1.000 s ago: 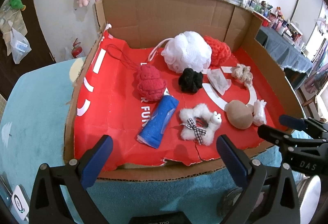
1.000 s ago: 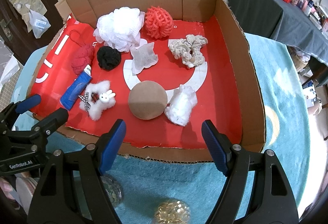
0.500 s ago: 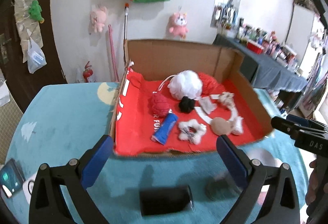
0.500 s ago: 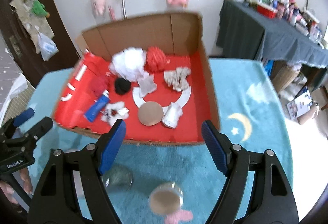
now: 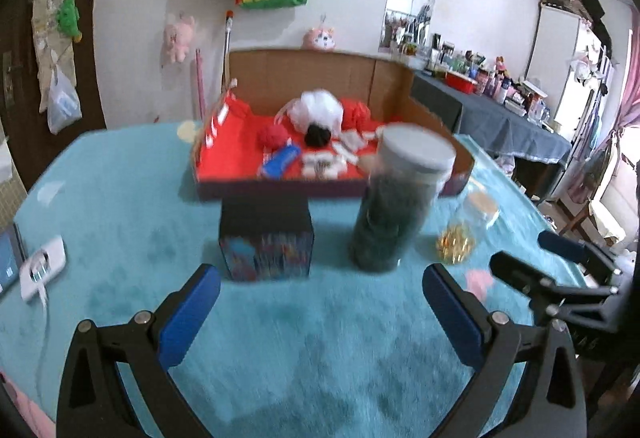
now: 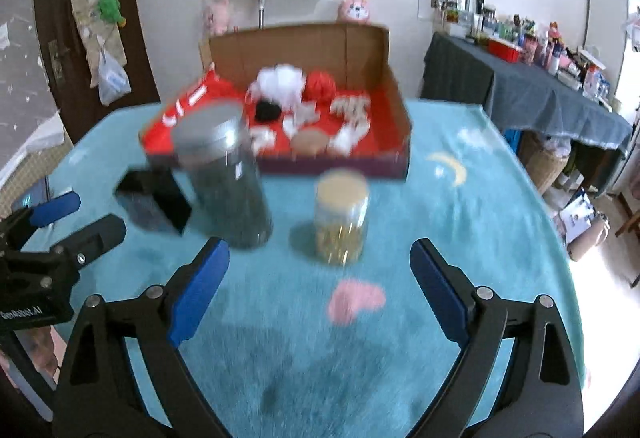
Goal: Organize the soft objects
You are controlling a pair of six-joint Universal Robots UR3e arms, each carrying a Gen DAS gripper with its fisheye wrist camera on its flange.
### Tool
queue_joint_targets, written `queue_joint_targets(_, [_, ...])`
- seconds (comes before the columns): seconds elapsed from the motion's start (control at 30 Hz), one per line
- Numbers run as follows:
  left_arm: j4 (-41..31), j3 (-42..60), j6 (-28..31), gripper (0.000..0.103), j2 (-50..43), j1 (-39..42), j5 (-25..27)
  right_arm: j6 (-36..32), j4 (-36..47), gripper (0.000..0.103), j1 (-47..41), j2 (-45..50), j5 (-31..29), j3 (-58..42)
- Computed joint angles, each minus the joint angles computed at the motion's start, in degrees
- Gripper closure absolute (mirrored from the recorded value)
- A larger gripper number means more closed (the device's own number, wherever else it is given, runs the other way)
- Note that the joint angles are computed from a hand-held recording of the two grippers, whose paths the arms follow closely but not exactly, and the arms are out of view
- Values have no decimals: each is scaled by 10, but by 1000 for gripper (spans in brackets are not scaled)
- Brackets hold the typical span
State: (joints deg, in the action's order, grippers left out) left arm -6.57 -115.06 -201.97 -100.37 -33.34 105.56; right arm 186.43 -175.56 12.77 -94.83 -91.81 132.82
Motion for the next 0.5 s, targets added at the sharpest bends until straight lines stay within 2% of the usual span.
queue_joint_targets(0.17, [12, -15, -14, 0, -51, 4, 12, 21, -52, 10, 6, 76, -6, 24])
queue_joint_targets(0.3, [15, -17, -20, 0, -83, 14, -2, 25, -84, 10, 9, 129, -22, 29])
queue_joint_targets(0.43, [-1, -1, -26, 0, -102, 12, 4, 31, -107, 10, 4, 156, -19, 39])
queue_joint_targets(0.5, [-13, 11, -26, 0, -110, 3, 19, 29, -116, 10, 16, 168, -40, 33])
